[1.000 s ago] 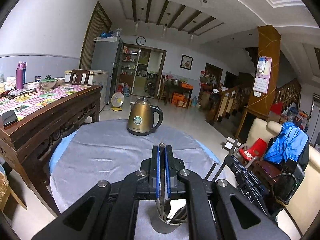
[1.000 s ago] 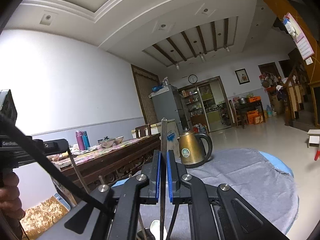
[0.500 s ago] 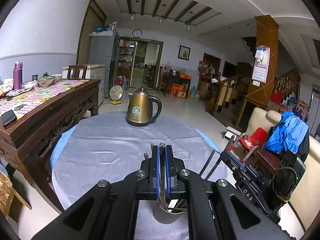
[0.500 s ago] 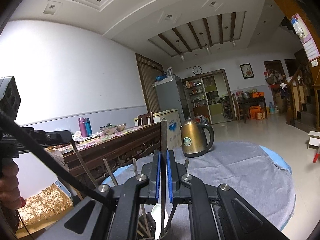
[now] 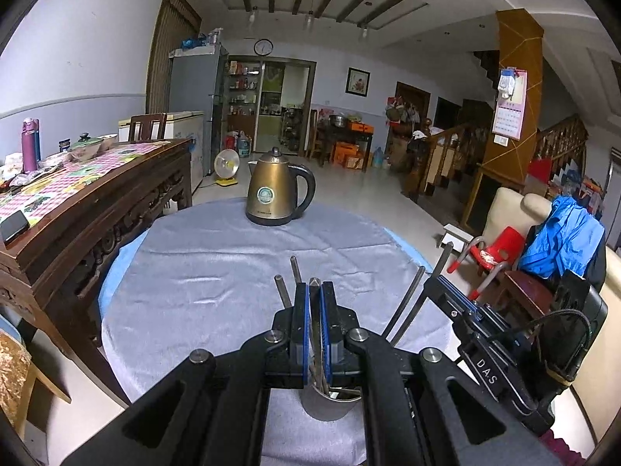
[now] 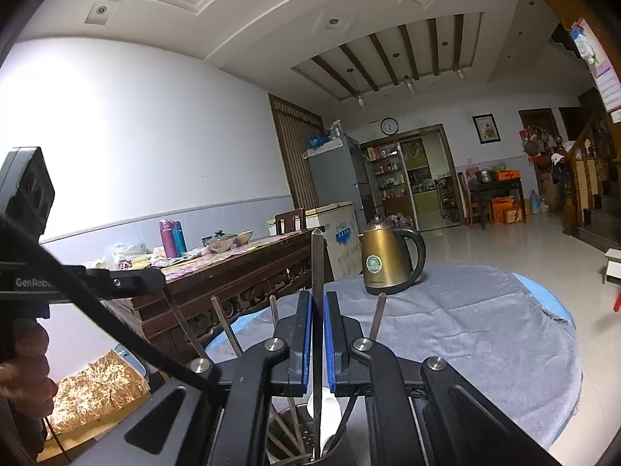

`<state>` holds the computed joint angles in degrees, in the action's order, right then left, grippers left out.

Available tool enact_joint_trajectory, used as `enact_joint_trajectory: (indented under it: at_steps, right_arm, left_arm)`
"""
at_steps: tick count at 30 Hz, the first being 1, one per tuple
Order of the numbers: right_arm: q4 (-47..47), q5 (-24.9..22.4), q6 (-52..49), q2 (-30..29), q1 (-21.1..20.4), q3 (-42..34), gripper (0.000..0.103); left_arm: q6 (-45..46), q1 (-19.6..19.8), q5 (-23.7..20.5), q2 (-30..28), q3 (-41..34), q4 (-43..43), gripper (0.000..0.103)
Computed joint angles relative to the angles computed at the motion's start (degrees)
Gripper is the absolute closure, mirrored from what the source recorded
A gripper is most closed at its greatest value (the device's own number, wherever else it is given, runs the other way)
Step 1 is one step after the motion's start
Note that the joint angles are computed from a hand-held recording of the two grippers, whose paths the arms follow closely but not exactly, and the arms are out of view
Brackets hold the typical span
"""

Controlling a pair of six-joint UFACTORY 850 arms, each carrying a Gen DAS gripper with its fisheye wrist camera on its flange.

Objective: Organize utensils
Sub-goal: 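Open both grippers to release the chopsticks into the cup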

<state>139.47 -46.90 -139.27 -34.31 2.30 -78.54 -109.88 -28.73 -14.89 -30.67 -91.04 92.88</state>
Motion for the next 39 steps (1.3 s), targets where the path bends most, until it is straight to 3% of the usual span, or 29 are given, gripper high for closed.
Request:
enact_joint_trajectory:
  at_steps: [8, 17, 26, 39]
  right_arm:
    - [-1.6, 0.7, 1.6, -0.1, 0.0, -0.6, 0.096]
    - [-4.4, 1.1, 4.5, -0.8, -0.3, -1.9, 0.096]
    - [-5.3, 1.3, 5.6, -1.3, -0.2, -2.6, 0.096]
    - [-4.6, 1.0, 4.8, -1.5, -0.1, -2.5, 0.096]
  left_arm:
    - [10.3, -0.4, -2.1, -1.0, -1.7, -10.1, 0.097]
    - [16.6, -0.7, -5.7, -2.2, -3.2, -15.5, 0.096]
    - [20.1, -1.3, -8.5, -3.3, -4.3, -17.6, 0.095]
    - [22.4, -1.5, -9.3, -4.1, -5.0, -19.2, 0.095]
